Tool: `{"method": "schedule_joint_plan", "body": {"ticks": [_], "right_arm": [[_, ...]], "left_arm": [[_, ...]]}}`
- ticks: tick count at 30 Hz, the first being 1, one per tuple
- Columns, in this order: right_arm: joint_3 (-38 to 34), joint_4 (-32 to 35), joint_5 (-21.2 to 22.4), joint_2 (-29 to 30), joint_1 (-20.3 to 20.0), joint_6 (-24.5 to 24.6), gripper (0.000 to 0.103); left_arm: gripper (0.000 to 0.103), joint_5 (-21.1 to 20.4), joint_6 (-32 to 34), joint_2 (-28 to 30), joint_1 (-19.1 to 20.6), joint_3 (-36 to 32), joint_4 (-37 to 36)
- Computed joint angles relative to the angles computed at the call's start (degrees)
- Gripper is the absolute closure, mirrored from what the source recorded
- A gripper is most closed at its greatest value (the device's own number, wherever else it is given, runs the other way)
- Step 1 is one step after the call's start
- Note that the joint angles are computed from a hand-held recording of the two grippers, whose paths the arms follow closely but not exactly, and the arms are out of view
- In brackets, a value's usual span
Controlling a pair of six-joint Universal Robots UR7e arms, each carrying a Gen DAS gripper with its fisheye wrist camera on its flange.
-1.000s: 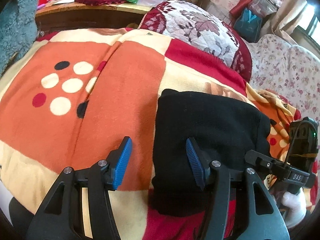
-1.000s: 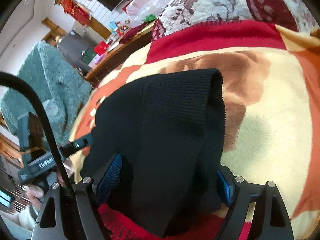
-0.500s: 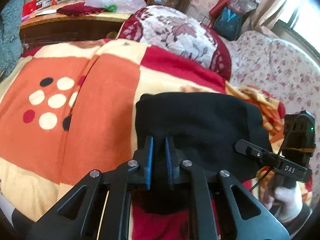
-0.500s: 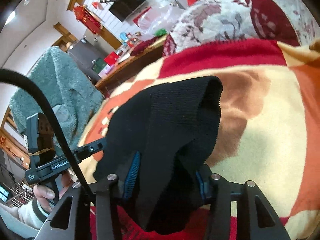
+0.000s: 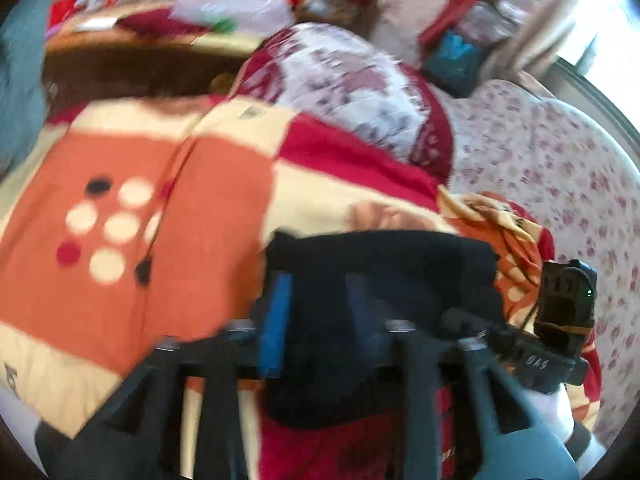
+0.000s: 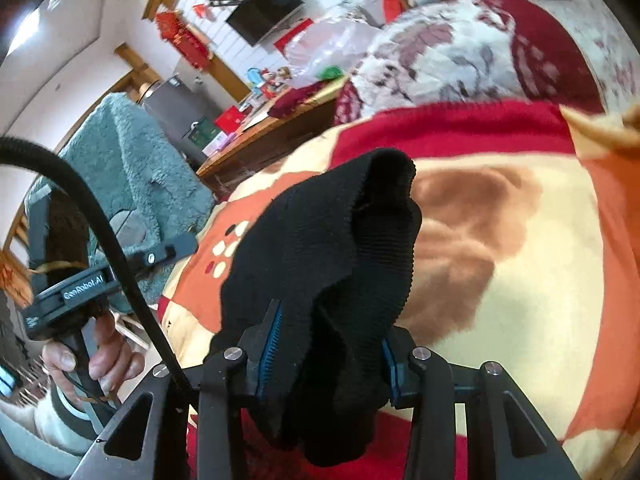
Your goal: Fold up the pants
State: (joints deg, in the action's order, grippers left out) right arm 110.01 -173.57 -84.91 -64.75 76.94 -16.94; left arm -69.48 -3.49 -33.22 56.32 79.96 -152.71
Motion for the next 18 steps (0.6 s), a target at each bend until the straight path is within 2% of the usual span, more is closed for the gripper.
{"method": "schedule_joint_plan", "body": {"ticks": [1, 3, 8, 13, 16, 18], "right_arm": [[0.1, -0.1, 0.5, 0.0, -0.5, 0.7, 0.062], [0.0, 0.6, 0.6, 0.0, -0.9, 1.2, 0.061], [-0.3, 2.2, -1.1, 0.1, -1.4, 2.8, 0.048], [-0.1, 2.5, 3.2, 0.3, -3.6, 4.1, 0.045], [0.3, 2.8, 8.0, 0.4, -5.7, 4.9, 0.041], [0.8, 1.3, 10.8, 0.6, -6.7, 5.8, 0.041]], "left_arm": [[0.053, -0.3, -0.8, -0.3, 0.5, 0.5, 0.0], [0.053, -0.9, -2.2, -0.7, 1.3, 1.3, 0.8], [0.050, -3.2, -1.9, 0.5, 2.2, 0.8, 4.5], [0.048, -6.1, -2.9, 2.6, 3.3, -1.3, 3.0], [0.030, -8.8, -5.3, 4.6, 4.4, -4.3, 4.9], [0.024, -6.9, -3.4, 5.4, 3.5, -3.9, 2.6]]}}
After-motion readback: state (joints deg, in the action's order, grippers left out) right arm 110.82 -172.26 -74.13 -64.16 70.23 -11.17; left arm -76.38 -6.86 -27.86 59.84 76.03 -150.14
